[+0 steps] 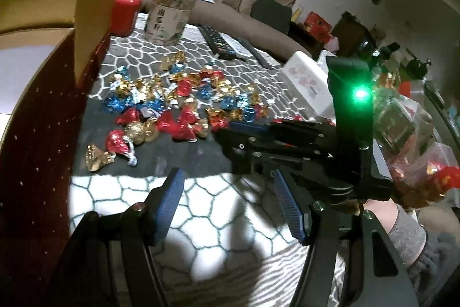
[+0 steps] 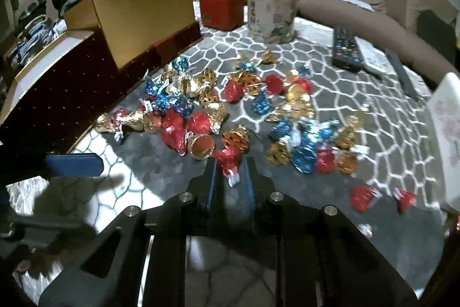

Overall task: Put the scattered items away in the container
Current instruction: 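Grasp a red kiss with the right gripper while the left grasps another red kiss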

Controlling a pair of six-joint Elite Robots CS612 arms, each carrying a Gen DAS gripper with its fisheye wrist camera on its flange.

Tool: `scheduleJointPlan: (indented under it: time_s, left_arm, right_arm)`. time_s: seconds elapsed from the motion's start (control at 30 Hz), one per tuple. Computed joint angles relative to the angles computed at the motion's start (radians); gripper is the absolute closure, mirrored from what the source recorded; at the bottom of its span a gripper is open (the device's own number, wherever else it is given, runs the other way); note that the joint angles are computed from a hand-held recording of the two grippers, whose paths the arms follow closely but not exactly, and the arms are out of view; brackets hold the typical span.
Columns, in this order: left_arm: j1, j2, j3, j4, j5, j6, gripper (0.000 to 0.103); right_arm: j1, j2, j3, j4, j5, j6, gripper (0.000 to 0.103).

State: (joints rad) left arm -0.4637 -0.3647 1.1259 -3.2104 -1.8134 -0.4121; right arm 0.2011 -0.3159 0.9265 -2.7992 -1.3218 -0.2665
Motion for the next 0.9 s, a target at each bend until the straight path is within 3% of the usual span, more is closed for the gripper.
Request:
scheduleJointPlan:
  time_s: [0.27,0.37,0.53,0.67,0.73,0.8,0.83,0.9]
  left_arm:
    - [0.003,0.015,-0.034,0.02,0.006,-0.03,0.037]
    - [-0.003,0.024,-0.064,0.05,0.04,-0.002,0.036]
    - [-0.024,0.048,-0.138,0.153,0.179,0.104,0.036]
    - [-0.024,0.082,-0.211,0.246,0.203,0.15,0.037]
    - [-0.02,0.088,-0.222,0.248,0.19,0.143,0.037]
    - [-0.018,0.089,-0.227,0.251,0.189,0.163,0.046]
    - [-0.02,0.088,-0.229,0.272,0.199,0.181,0.057]
    - [-0.021,0.086,-0.228,0.293,0.2,0.218,0.06]
  right_arm:
    - [-0.01,0.0,0.003,-0.02,0.012,0.057,0.092]
    - [-0.017,-0.048,0.08,-0.051,-0.006,0.088,0.092]
    - [-0.034,-0.149,0.26,-0.161,0.0,0.128,0.093]
    - [-0.047,-0.195,0.353,-0.25,0.038,0.177,0.092]
    - [-0.054,-0.201,0.372,-0.28,0.061,0.2,0.092]
    - [-0.058,-0.201,0.373,-0.276,0.074,0.208,0.092]
    - [-0.059,-0.199,0.371,-0.274,0.074,0.21,0.092]
    - [-0.062,-0.195,0.366,-0.278,0.088,0.217,0.092]
